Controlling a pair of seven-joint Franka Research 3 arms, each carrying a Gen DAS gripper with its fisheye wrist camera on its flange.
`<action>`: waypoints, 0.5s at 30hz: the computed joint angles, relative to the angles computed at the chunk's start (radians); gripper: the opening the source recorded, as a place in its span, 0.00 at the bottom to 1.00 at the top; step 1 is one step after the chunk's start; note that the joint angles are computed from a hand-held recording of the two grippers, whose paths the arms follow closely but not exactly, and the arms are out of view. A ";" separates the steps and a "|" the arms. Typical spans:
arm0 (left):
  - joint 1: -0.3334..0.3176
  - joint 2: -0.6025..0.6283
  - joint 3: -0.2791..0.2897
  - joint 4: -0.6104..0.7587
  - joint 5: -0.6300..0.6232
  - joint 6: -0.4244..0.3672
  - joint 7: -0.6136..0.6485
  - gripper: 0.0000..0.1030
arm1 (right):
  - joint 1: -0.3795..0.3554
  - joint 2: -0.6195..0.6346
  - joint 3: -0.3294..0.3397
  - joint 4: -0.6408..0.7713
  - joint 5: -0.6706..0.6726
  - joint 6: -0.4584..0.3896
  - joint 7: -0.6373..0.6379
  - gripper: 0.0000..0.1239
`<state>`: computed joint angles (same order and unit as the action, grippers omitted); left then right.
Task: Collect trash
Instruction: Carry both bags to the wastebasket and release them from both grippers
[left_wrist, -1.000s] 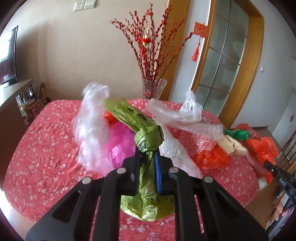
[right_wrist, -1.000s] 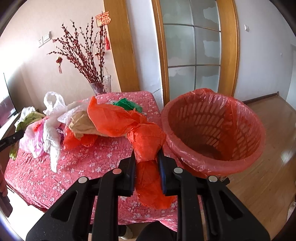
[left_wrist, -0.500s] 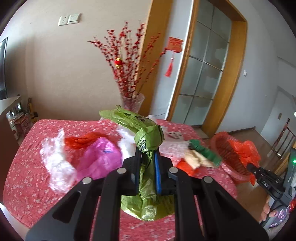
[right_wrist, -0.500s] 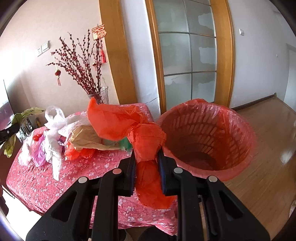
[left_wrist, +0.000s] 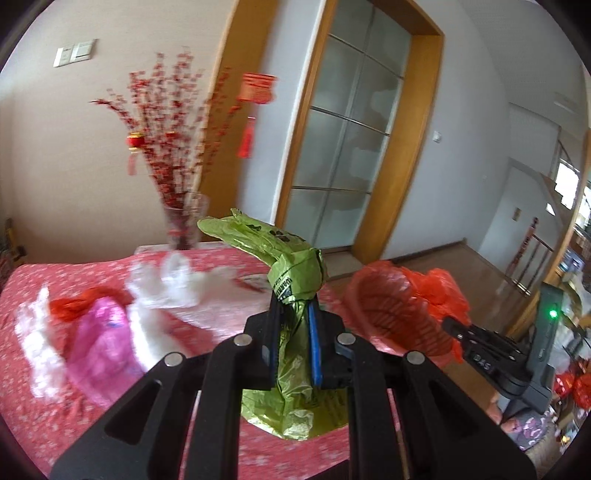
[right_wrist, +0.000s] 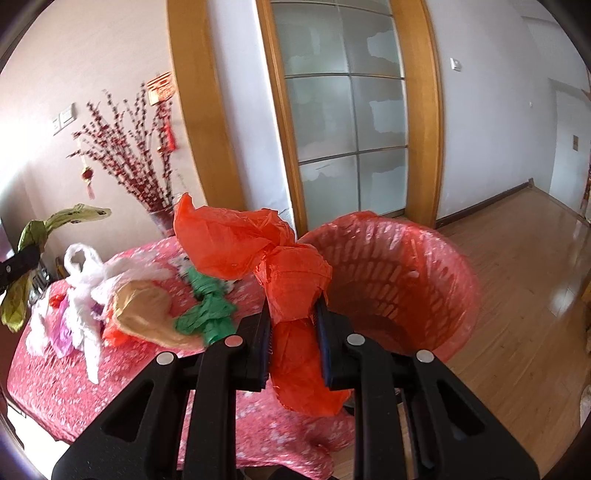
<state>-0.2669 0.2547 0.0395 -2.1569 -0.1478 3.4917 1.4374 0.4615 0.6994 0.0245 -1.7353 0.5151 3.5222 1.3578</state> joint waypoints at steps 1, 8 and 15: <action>0.029 0.017 -0.034 0.023 0.039 -0.006 -0.023 0.14 | -0.005 0.000 0.001 0.001 -0.001 0.001 0.002 0.17; 0.093 0.153 -0.134 0.202 0.227 -0.068 -0.132 0.14 | -0.040 0.013 -0.013 0.042 0.011 -0.020 0.028 0.17; 0.199 0.342 -0.305 0.451 0.400 -0.178 -0.206 0.14 | -0.117 0.039 0.008 0.101 -0.014 -0.071 0.084 0.17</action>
